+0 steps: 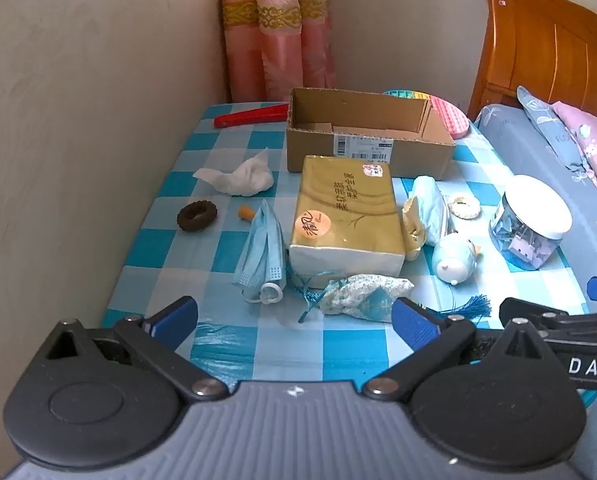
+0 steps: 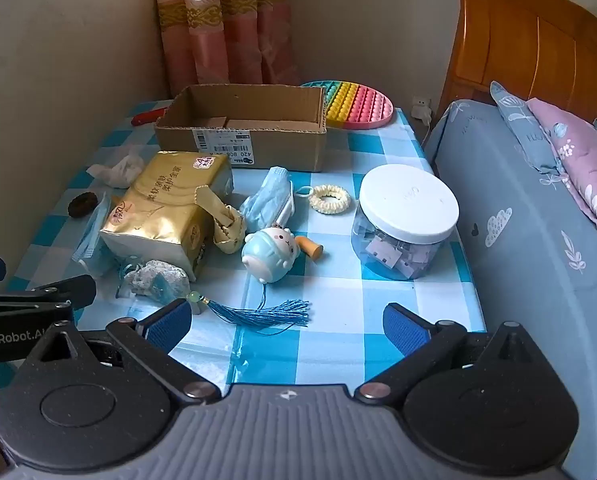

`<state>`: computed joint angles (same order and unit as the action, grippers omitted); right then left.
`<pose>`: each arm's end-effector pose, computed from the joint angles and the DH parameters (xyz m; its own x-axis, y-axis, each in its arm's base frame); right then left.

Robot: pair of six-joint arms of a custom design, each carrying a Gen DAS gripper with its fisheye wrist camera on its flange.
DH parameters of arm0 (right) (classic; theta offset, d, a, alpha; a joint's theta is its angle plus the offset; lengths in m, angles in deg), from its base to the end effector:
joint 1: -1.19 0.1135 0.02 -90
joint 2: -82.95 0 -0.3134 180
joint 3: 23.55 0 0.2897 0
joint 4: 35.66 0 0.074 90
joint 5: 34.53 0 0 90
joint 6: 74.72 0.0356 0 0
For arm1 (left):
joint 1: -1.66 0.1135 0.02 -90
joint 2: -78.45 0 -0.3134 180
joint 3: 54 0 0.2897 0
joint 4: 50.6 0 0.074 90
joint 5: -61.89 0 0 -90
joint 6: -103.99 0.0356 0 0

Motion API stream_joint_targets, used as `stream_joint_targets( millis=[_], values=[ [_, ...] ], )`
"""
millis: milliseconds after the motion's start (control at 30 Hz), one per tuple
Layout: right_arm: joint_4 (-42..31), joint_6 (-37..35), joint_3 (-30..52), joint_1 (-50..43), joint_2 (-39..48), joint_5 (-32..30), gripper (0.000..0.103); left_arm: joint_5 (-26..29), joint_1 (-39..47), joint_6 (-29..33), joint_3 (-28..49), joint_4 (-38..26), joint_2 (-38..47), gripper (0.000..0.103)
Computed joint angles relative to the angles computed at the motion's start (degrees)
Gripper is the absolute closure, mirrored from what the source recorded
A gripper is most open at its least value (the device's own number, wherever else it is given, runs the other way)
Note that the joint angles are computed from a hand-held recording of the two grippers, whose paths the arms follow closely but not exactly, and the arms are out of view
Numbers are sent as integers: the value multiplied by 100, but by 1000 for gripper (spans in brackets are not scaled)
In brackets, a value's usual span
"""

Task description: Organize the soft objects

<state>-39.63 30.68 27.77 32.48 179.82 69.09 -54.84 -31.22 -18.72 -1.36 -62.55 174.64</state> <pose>0.2871 0.1647 0.1352 -0.7260 -0.1392 -0.6734 -0.1881 0.9822 -0.0003 0.2805 -0.1623 0.1383 -0.7288 -0.1036 -0.6769 -0.1461 0.9893 0.0058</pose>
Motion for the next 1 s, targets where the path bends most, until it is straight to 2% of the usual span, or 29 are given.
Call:
stream_joint_targets(
  millis=[333, 1000],
  values=[
    [-128, 43, 105, -4, 24, -89, 0, 48, 15, 18, 131, -215, -22, 1],
    [-29, 30, -35, -10, -78, -137, 0, 15, -6, -14, 29, 2, 39, 1]
  ],
)
